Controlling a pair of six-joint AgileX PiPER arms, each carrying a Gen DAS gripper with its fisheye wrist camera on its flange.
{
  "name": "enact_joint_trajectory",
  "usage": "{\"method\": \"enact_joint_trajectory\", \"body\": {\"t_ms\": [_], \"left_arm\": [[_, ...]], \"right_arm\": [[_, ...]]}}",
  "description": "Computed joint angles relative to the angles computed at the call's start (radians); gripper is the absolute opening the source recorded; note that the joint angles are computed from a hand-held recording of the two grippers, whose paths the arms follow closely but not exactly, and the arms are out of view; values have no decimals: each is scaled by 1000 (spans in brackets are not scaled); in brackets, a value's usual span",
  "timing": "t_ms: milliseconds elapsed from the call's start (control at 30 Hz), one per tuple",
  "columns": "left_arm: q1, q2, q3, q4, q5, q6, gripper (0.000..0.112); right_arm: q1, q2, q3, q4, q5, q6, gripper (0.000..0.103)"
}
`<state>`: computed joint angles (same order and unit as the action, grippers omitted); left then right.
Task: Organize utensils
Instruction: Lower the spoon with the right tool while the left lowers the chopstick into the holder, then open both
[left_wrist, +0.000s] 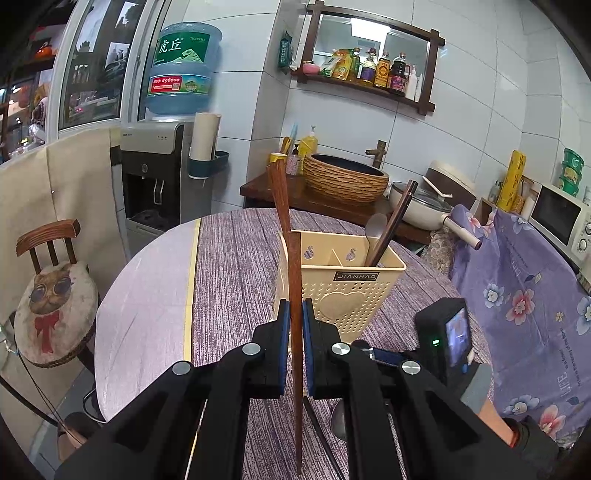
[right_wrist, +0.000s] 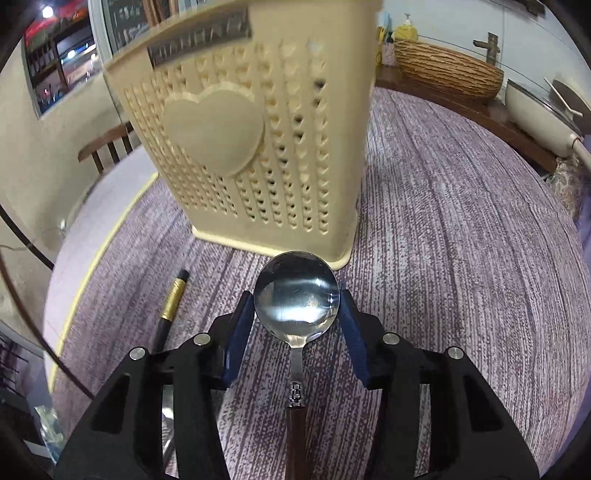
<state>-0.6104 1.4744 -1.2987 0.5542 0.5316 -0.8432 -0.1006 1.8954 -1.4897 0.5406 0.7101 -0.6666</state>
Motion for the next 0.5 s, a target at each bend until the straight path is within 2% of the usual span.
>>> {"method": "enact_joint_trajectory", "body": {"t_ms": [267,500], "left_arm": [[11,-5,6,-10,-8,3,8],[4,-12,9,4,-3,-9,8]], "right_arm": [[-128,-171,52,249,114,-178,47],[-169,-237,29,289,179,-172,47]]}}
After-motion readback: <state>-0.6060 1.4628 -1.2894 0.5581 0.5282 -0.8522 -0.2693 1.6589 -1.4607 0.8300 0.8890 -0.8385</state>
